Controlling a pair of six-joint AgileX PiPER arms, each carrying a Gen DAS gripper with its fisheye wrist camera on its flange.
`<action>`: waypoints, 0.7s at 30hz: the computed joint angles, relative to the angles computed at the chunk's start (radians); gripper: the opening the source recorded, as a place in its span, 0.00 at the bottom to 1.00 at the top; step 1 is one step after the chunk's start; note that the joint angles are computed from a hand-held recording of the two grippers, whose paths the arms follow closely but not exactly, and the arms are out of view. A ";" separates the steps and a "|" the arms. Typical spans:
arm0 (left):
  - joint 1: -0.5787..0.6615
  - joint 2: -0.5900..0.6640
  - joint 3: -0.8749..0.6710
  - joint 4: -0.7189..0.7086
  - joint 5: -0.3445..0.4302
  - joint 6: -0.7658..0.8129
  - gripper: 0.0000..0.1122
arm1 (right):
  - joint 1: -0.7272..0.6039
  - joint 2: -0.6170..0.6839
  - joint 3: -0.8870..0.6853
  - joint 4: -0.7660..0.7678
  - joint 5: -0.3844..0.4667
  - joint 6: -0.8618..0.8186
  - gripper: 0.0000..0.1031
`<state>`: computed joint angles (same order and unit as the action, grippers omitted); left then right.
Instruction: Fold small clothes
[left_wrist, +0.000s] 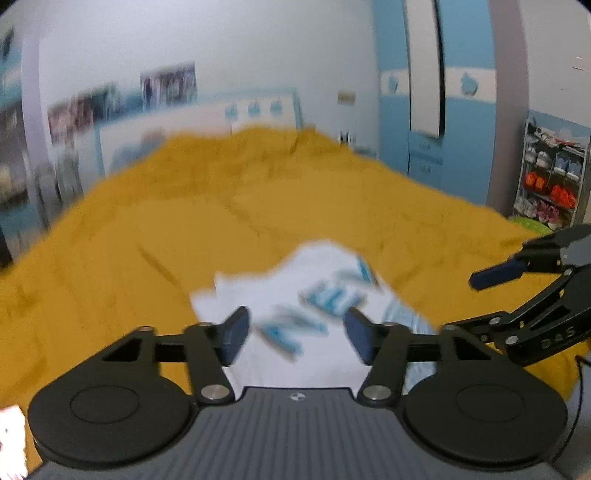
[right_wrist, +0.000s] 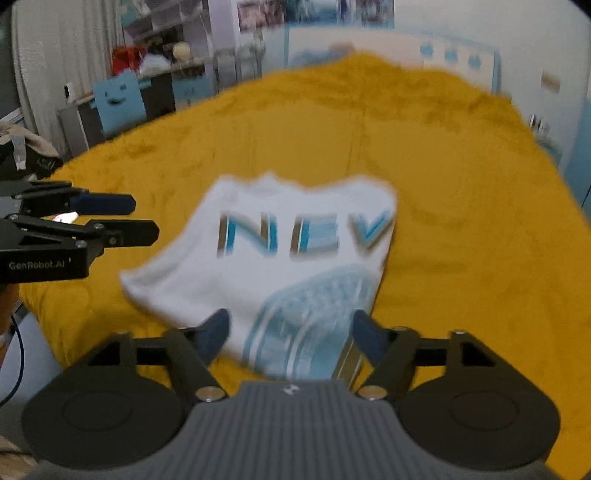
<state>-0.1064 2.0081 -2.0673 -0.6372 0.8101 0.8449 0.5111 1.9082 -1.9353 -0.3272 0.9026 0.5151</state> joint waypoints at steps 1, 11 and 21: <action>-0.006 -0.020 0.018 -0.016 -0.046 0.018 0.79 | 0.010 -0.010 -0.016 -0.036 0.001 0.010 0.78; -0.130 -0.248 0.390 0.106 -0.561 -0.204 0.92 | 0.183 -0.098 0.047 -0.578 0.020 0.525 0.80; -0.151 -0.324 0.487 0.480 -0.345 -0.639 0.92 | 0.372 -0.125 0.210 -0.704 0.233 0.826 0.80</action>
<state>-0.2575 1.6842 -1.5806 -0.1568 0.4651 0.2064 0.8831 1.7836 -1.7249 -1.0316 1.1355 1.3408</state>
